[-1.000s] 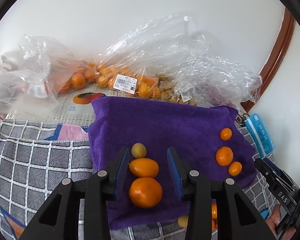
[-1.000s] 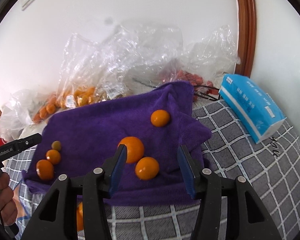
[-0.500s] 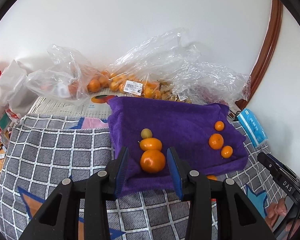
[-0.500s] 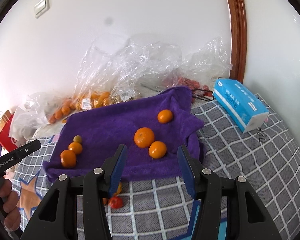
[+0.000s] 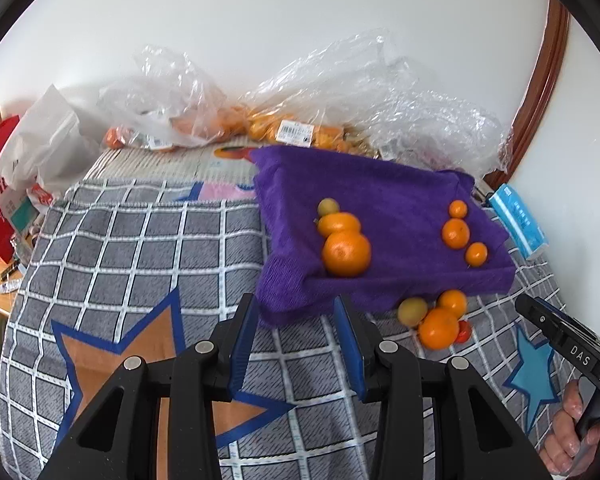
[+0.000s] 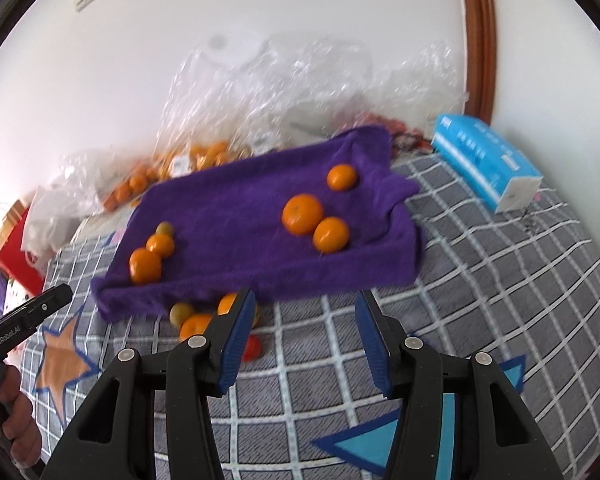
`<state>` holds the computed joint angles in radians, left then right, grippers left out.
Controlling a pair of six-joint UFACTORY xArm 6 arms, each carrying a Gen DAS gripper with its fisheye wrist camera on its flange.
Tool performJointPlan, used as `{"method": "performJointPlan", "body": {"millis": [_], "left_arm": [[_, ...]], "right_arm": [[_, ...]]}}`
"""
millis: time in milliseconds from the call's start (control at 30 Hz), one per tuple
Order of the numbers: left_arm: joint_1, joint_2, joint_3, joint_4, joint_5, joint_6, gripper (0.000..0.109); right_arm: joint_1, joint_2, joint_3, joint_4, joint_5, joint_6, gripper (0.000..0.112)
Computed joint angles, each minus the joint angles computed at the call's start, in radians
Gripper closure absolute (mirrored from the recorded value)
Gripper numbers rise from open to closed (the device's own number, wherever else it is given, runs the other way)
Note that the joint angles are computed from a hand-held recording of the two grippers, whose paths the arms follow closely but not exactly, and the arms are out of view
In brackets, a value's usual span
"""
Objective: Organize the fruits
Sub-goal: 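Withdraw both open tools from the towel toward the remaining fruits, then close right tool on the small red fruit while left tool closes on a large orange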
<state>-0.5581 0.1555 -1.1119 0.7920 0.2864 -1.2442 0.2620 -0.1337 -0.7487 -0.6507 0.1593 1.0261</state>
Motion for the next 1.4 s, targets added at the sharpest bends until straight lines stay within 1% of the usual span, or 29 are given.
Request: {"method": "performJointPlan", "body": {"millis": [100, 133, 200, 300, 333, 367, 400, 433, 500, 533, 633, 733, 800, 900, 1033, 1267, 1333, 1400], "left_arm": [[0.009, 0.005, 0.025, -0.032, -0.014, 0.024, 0.071], [0.014, 0.008, 0.034, -0.048, -0.024, 0.036, 0.071], [0.021, 0.014, 0.048, -0.069, -0.042, 0.052, 0.071], [0.028, 0.022, 0.065, -0.097, -0.063, 0.083, 0.071], [0.029, 0.025, 0.071, -0.108, -0.069, 0.096, 0.071], [0.030, 0.026, 0.074, -0.115, -0.072, 0.104, 0.071], [0.031, 0.027, 0.080, -0.119, -0.075, 0.110, 0.071], [0.032, 0.027, 0.086, -0.123, -0.082, 0.112, 0.071], [0.035, 0.027, 0.095, -0.141, -0.099, 0.123, 0.071], [0.036, 0.028, 0.098, -0.146, -0.104, 0.125, 0.071], [0.035, 0.037, 0.094, -0.177, -0.112, 0.150, 0.071], [0.032, 0.048, 0.083, -0.225, -0.117, 0.194, 0.071], [0.029, 0.057, 0.076, -0.251, -0.122, 0.226, 0.071], [0.024, 0.065, 0.065, -0.266, -0.121, 0.245, 0.071], [0.015, 0.073, 0.053, -0.305, -0.117, 0.287, 0.071], [0.000, 0.084, 0.032, -0.327, -0.109, 0.322, 0.071], [-0.007, 0.090, 0.023, -0.348, -0.112, 0.341, 0.071], [-0.017, 0.096, 0.014, -0.370, -0.116, 0.361, 0.071]], "right_arm": [[0.018, 0.019, 0.001, 0.018, -0.008, -0.016, 0.063], [0.027, 0.029, 0.000, 0.044, -0.012, -0.040, 0.066], [0.040, 0.045, -0.002, 0.095, -0.023, -0.092, 0.067], [0.056, 0.071, -0.015, 0.054, -0.023, -0.075, 0.072], [0.061, 0.078, -0.014, 0.071, -0.030, -0.098, 0.076], [0.067, 0.085, -0.008, 0.130, -0.045, -0.157, 0.082], [0.073, 0.093, -0.005, 0.160, -0.052, -0.192, 0.084], [0.075, 0.099, -0.008, 0.148, -0.045, -0.196, 0.085], [0.071, 0.110, -0.021, 0.053, -0.020, -0.133, 0.085], [0.072, 0.117, -0.023, 0.053, -0.018, -0.140, 0.085], [0.082, 0.134, -0.017, 0.176, -0.031, -0.264, 0.085], [0.085, 0.154, -0.036, 0.137, -0.015, -0.254, 0.085], [0.082, 0.162, -0.042, 0.128, -0.020, -0.246, 0.085], [0.082, 0.173, -0.052, 0.175, -0.025, -0.288, 0.085], [0.075, 0.195, -0.078, 0.135, -0.021, -0.263, 0.085], [0.069, 0.212, -0.089, 0.153, -0.040, -0.276, 0.085], [0.068, 0.210, -0.087, 0.143, -0.044, -0.267, 0.086], [0.069, 0.202, -0.076, 0.174, -0.052, -0.289, 0.087]]}}
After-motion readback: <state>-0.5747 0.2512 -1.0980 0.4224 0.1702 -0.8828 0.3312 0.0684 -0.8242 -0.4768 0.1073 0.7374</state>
